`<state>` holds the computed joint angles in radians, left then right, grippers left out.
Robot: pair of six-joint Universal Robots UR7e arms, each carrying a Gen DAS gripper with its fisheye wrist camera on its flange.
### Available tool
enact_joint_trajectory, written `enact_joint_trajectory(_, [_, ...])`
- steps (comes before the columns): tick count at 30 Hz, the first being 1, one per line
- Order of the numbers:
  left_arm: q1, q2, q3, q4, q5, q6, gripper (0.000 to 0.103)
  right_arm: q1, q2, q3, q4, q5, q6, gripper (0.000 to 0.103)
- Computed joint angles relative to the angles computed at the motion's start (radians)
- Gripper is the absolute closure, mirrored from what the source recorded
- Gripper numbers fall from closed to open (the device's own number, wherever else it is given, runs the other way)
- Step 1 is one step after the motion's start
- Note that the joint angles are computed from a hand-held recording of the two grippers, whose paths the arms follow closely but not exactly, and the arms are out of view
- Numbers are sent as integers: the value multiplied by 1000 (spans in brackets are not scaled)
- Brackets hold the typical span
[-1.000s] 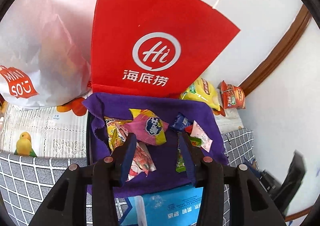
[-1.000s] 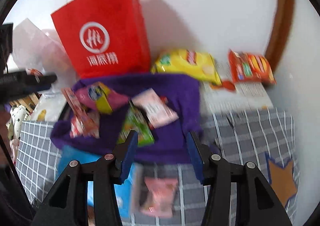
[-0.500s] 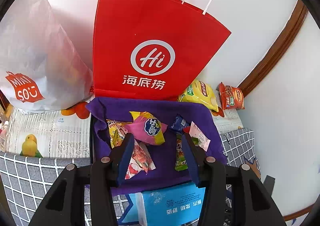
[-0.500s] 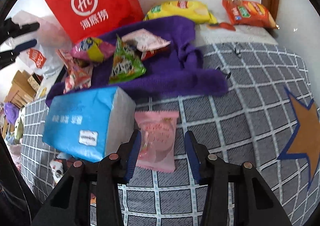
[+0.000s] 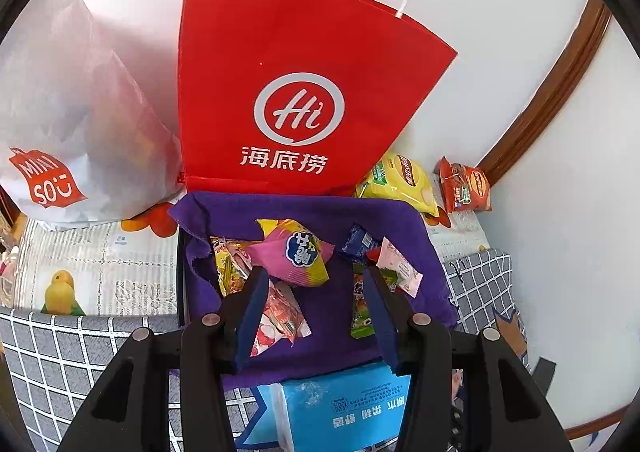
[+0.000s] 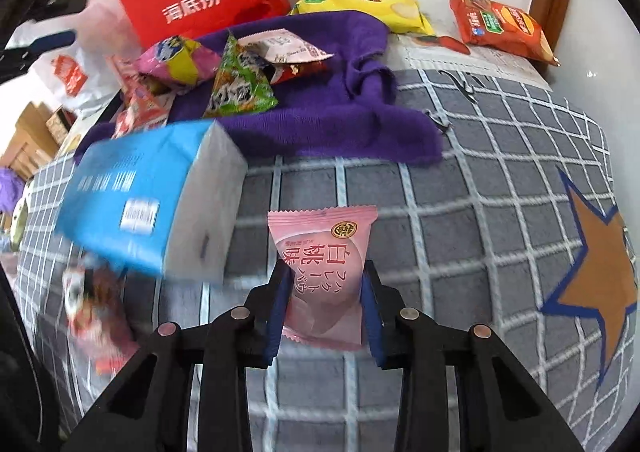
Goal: Organize snacks
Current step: 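Grasp the pink rice-cake packet with the right gripper while the left gripper grasps the panda-print bag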
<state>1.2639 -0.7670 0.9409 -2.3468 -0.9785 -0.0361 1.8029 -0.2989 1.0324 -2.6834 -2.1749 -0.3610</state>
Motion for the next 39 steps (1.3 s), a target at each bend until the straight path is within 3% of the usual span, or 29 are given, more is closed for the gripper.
enact_joint_trajectory(3, [-7,-5,16,-7,5,7,56,-7,-56,105,-41,27,-30,68])
enact_joint_trajectory(8, [-28,-21,57,-21,-4,30,56,-15,-60,176,-177,39,-54,68])
enact_joint_trajectory(18, [-76,-103,248,-48,56,12,54,-17,-89,239,-236,42,-27,68])
enact_joint_trajectory(21, [-83,-144,339,-61,74,-19,54,-17,-98,267,-274,50,-31,68])
enact_joint_trajectory(30, [-75,-228,595,-116,33,-147,49,-13,-145,356,-340,67,-47,68])
enact_joint_trajectory(39, [-49,-217,667,-183,13,-256,49,-11,-217,485,-442,72,-74,68])
